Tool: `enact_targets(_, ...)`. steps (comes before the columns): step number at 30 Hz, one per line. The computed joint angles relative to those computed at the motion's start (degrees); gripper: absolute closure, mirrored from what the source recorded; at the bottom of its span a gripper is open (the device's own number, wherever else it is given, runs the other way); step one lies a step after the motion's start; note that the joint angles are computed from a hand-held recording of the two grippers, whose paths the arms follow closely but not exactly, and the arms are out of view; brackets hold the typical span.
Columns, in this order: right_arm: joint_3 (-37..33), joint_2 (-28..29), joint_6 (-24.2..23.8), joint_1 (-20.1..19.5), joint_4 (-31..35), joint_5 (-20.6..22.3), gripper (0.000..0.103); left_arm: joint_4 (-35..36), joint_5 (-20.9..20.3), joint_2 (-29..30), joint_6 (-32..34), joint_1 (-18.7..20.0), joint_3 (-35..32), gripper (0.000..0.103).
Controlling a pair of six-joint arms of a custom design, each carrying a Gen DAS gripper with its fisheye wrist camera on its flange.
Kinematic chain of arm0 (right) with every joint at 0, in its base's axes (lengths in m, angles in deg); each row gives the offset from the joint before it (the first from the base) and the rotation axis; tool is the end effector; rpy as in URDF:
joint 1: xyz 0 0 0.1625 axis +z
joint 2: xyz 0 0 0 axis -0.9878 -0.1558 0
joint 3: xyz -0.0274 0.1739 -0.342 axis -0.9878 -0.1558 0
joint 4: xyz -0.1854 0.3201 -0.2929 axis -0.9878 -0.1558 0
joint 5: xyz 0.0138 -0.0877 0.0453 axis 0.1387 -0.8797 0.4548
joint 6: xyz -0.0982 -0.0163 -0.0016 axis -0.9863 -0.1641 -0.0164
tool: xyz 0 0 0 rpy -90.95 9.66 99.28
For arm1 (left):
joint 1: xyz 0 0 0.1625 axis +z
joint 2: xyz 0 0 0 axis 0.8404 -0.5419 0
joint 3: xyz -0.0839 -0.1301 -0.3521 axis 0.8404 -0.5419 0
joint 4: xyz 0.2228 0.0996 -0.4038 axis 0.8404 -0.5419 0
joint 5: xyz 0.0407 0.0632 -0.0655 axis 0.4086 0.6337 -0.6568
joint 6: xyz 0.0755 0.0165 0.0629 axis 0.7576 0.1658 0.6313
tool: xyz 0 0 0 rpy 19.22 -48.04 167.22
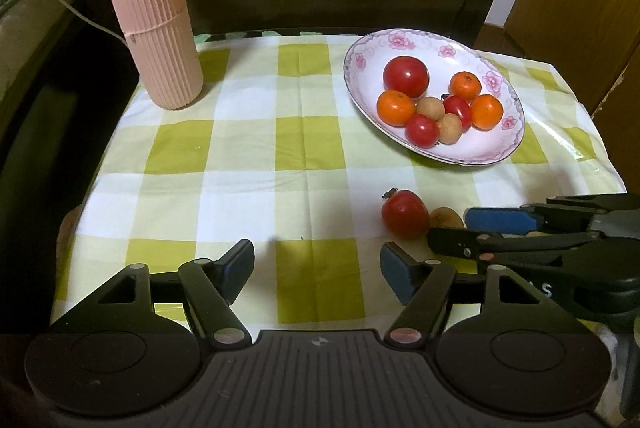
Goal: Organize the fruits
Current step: 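Grasp the last brown fruit on the tablecloth with the right tool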
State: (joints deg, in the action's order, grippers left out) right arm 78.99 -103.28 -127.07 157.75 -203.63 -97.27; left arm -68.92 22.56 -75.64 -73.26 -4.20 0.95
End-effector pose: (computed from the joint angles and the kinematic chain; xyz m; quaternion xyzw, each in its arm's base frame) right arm -0.0775 -0.8610 0.2304 0.3362 -0.9227 0.1205 0.1451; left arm -0.3209 -0.7837 -0.1265 0.0206 0.8834 -0.2937 0.3646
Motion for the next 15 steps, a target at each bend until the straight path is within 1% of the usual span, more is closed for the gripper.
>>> enact_targets(6, -0.8, 1.1, -2.1, -0.3, -0.9, 1.8, 0.065, 0.3, -0.3, 0.1, 0.0, 0.2, -0.2, 0.027)
enact_targets(10, -0.2, 1.1, -4.3, -0.3, -2.3, 2.5, 0.065, 0.5, -0.3, 0.5, 0.3, 0.2, -0.8, 0.026)
enact_targets(13, 0.5, 1.0, -5.6, -0.1, -3.3, 1.8, 0.07, 0.7, -0.5, 0.7, 0.1, 0.3, -1.2, 0.026)
enact_targets(14, 0.6, 0.9, -5.8, 0.0, -3.4, 1.5, 0.074, 0.6, -0.5, 0.8, 0.2, 0.3, -1.3, 0.026)
enact_targets(15, 0.6, 0.8, -5.9, 0.1, -3.0, 1.3, 0.074, 0.3, -0.4, 0.9, 0.4, 0.3, -1.4, 0.026)
